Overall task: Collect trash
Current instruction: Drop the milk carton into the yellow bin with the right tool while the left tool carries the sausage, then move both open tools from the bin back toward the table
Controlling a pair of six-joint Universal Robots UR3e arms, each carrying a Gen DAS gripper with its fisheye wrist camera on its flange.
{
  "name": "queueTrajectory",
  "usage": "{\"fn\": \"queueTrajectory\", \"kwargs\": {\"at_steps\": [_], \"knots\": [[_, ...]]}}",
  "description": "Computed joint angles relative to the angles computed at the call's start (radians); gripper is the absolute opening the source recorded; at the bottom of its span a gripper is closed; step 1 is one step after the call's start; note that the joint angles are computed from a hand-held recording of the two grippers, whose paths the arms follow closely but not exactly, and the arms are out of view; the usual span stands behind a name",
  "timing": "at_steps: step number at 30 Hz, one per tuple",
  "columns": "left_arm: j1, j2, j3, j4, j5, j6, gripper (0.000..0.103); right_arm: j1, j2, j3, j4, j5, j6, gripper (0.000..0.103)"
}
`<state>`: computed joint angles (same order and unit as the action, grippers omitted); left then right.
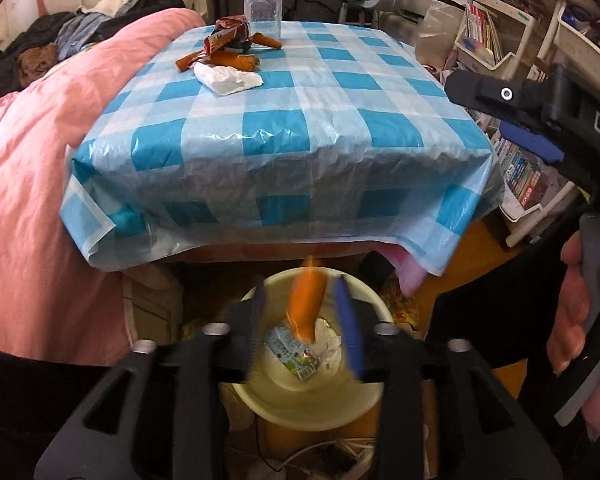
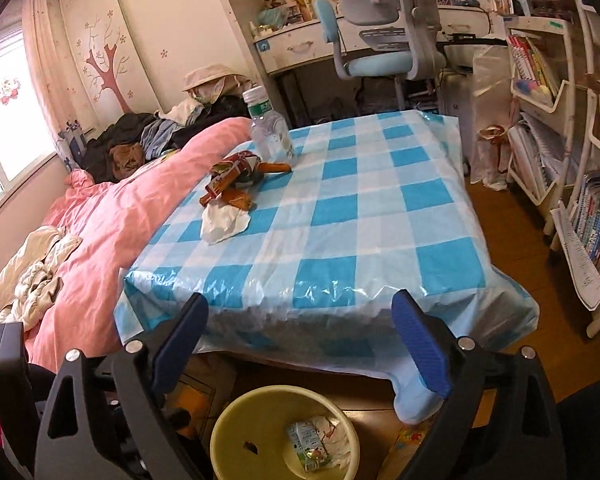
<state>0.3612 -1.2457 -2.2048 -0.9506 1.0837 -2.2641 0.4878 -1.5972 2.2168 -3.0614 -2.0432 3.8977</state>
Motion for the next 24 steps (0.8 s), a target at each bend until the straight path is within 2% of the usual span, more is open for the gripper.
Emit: {"fn": "queueTrajectory", "kwargs": {"at_steps": [1, 2, 3, 5, 8, 11, 16, 24], "knots": [[0.002, 0.006, -0.004, 0.010, -0.003, -0.005, 0.054, 0.005, 0.002, -0.004, 0.005, -0.010, 0.003, 0.091], [0.011, 0.018, -0.011, 0.015, -0.015, -0.006, 0.059, 0.008, -0.004, -0.002, 0.011, -0.019, 0.004, 0.091], [0.019, 0.027, -0.016, 0.024, -0.024, -0.009, 0.061, 0.012, 0.001, -0.008, 0.016, -0.029, 0.003, 0.091], [0.029, 0.039, -0.031, 0.061, -0.035, -0.029, 0.071, 0.023, 0.002, -0.014, 0.026, -0.052, 0.002, 0.092], [0.045, 0.052, -0.061, 0.158, -0.050, -0.078, 0.080, 0.047, 0.021, -0.033, 0.039, -0.106, 0.001, 0.092], [0.064, 0.056, -0.080, 0.237, -0.069, -0.127, 0.086, 0.068, 0.040, -0.048, 0.037, -0.148, -0.005, 0.092], [0.083, 0.033, -0.070, 0.293, -0.077, -0.189, 0.088, 0.097, 0.074, -0.079, 0.034, -0.201, -0.031, 0.092], [0.078, -0.008, -0.062, 0.364, -0.060, -0.258, 0.092, 0.114, 0.105, -0.106, 0.027, -0.225, -0.055, 0.093]]}}
